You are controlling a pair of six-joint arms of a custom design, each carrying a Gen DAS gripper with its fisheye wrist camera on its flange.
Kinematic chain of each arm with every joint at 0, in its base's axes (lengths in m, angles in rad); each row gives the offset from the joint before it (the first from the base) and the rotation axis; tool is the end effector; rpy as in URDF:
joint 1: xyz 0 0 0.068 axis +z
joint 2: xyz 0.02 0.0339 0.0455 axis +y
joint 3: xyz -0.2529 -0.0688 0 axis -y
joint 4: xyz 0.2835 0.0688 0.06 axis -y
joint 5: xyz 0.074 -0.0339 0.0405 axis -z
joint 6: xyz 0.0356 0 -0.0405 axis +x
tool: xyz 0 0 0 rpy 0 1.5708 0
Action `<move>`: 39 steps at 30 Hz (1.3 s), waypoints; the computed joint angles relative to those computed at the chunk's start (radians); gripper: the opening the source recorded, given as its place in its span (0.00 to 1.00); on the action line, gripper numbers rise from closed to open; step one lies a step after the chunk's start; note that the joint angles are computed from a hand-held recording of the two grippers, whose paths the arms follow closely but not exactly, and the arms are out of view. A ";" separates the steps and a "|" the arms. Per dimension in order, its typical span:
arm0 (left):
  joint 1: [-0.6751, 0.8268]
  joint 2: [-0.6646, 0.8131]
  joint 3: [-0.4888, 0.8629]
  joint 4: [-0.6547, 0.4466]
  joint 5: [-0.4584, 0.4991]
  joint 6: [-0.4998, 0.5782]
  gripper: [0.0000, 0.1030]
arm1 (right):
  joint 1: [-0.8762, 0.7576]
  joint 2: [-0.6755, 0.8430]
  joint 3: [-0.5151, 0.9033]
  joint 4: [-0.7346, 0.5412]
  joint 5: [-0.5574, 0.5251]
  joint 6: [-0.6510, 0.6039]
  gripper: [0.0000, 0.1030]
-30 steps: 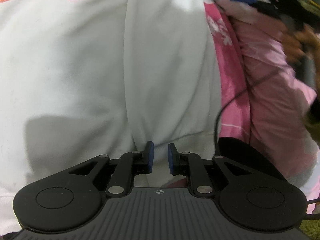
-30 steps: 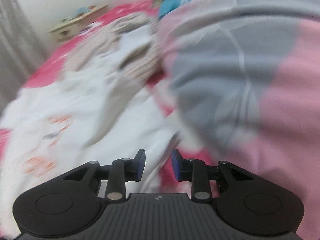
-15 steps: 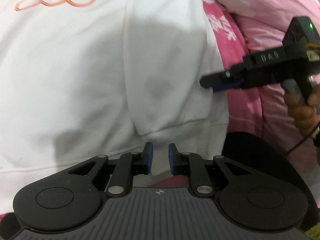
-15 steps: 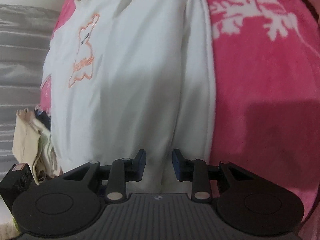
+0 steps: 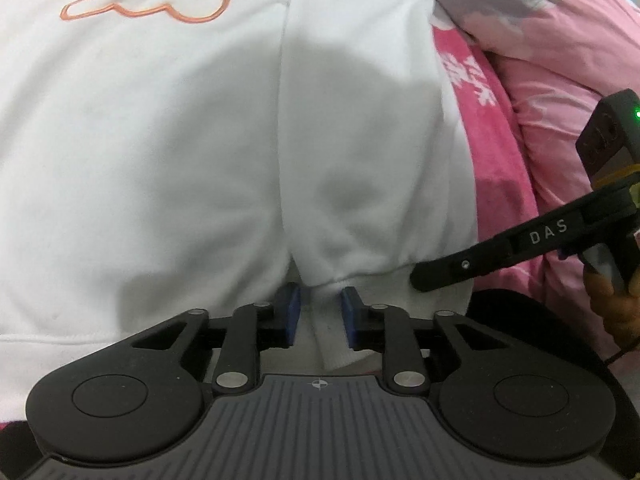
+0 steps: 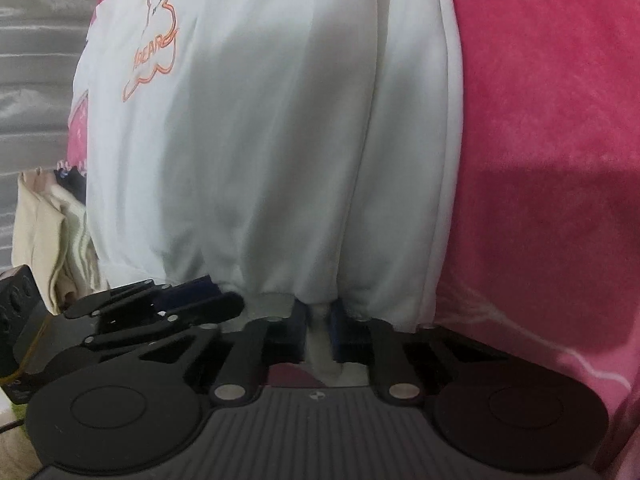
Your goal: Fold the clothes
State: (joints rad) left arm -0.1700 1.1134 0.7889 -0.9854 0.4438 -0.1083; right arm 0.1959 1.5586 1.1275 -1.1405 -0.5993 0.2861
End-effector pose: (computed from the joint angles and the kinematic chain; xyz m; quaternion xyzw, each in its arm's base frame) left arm 0.2177 -0.0529 0.2043 0.0584 0.9658 -0.2337 0.0954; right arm 0.2898 0.0780 0.1990 -0.0432 -0.9545 -0.2866 0.0708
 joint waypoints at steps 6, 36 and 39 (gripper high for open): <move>-0.003 -0.022 0.010 -0.024 0.054 0.049 0.03 | 0.004 -0.055 0.043 -0.100 0.049 -0.039 0.08; 0.240 0.453 0.434 0.207 0.082 -0.075 0.23 | 0.038 0.034 0.172 0.414 0.382 -0.080 0.29; 0.209 0.696 0.680 0.306 0.175 -0.253 0.31 | 0.073 0.119 0.147 0.475 0.382 -0.083 0.29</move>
